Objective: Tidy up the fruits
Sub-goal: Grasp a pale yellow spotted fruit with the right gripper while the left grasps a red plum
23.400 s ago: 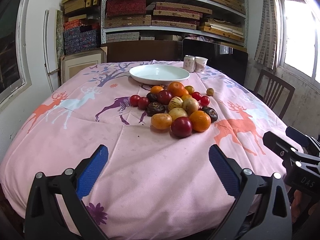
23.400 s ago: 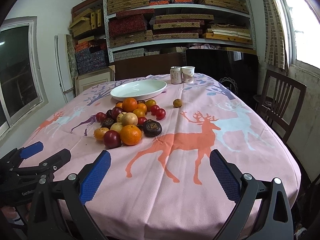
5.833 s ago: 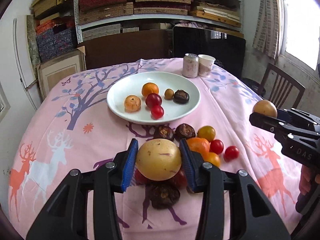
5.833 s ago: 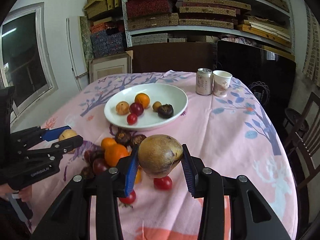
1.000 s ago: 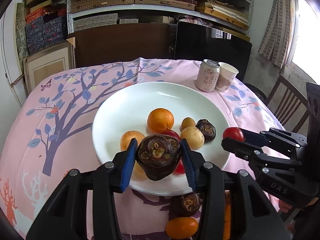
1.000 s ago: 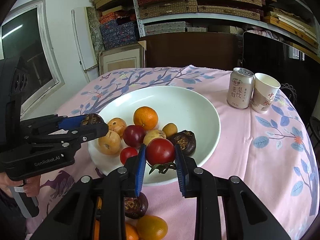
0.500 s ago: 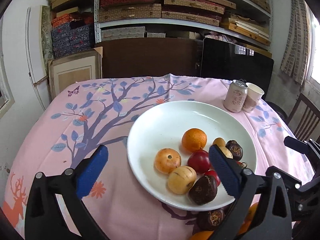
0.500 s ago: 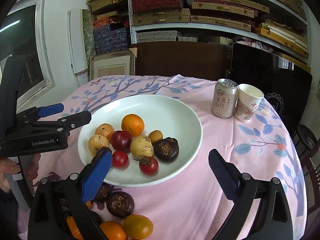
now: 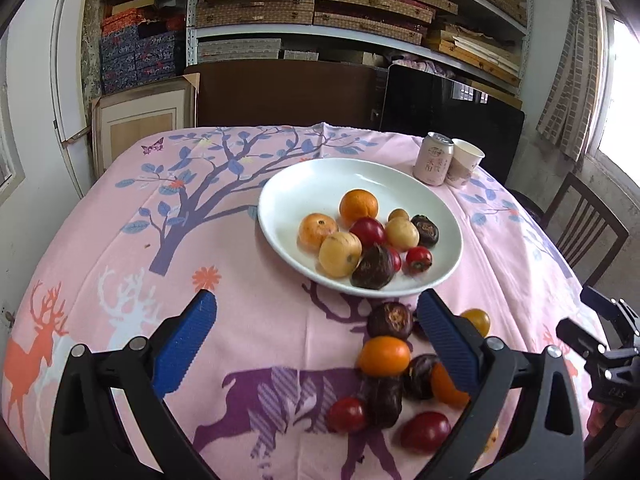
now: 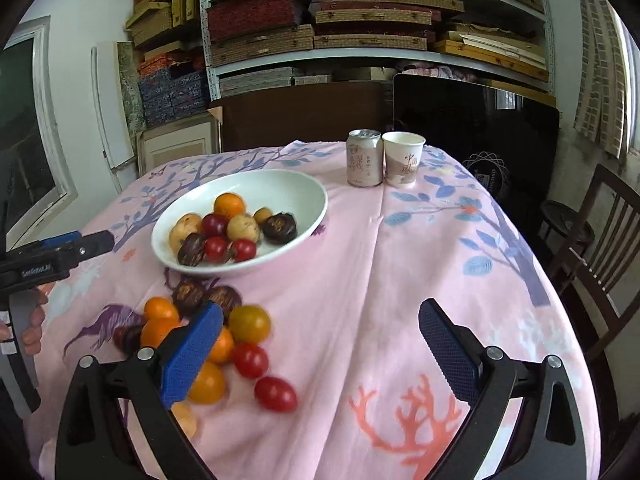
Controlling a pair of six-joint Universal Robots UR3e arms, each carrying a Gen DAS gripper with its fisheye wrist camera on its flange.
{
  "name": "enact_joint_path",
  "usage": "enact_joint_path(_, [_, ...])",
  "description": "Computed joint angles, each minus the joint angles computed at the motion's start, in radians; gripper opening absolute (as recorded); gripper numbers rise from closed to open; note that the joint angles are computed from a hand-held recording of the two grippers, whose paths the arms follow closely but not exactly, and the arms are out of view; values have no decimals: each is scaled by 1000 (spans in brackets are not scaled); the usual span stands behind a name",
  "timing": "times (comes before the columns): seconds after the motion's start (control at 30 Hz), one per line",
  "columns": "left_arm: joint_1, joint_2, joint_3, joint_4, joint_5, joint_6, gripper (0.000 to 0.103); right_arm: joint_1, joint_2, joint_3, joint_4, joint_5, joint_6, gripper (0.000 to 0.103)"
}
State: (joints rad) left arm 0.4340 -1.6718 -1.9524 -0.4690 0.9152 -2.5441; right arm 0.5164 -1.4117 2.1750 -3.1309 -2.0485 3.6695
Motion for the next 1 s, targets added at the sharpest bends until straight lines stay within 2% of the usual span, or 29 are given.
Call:
enact_joint_path(0.1, [70, 100, -97, -55, -9, 81, 99, 107, 28, 1, 16, 17, -14, 99])
enact_joint_path(0.23, [168, 228, -196, -136, -48, 183, 99, 122, 59, -58, 131, 146, 21, 99])
enact_joint_path(0.37, [249, 343, -257, -233, -83, 295, 99, 167, 162, -192, 221, 51, 25, 99])
enact_joint_path(0.53, [322, 464, -322, -334, -112, 455, 99, 142, 225, -285, 296, 110, 9, 99])
enact_joint_path(0.63, [361, 515, -366, -344, -154, 530, 99, 135, 243, -318, 332, 130, 11, 98])
enact_joint_path(0.67, [366, 524, -375, -354, -158, 549, 99, 138, 248, -324, 333, 119, 16, 96])
enact_joint_path(0.7, [369, 529, -374, -379, -160, 574, 99, 138, 251, -326, 327, 115, 17, 85])
enact_joint_path(0.73, [365, 527, -367, -407, -153, 597, 99, 133, 251, -322, 317, 125, 10, 68])
enact_joint_path(0.77, [359, 523, -362, -433, -145, 618, 99, 122, 247, -305, 290, 156, -6, 60])
enact_joint_path(0.8, [350, 513, -357, -445, -138, 627, 99, 117, 242, -291, 270, 182, -13, 42])
enact_joint_path(0.87, [331, 500, -359, -466, -118, 645, 99, 130, 230, -283, 275, 163, 4, 40])
enact_joint_path(0.93, [289, 477, -381, -412, -78, 618, 99, 125, 189, -217, 219, 189, 12, 40])
enact_joint_path(1.0, [238, 454, -409, -341, -34, 595, 99, 135, 145, -155, 197, 170, 26, 40])
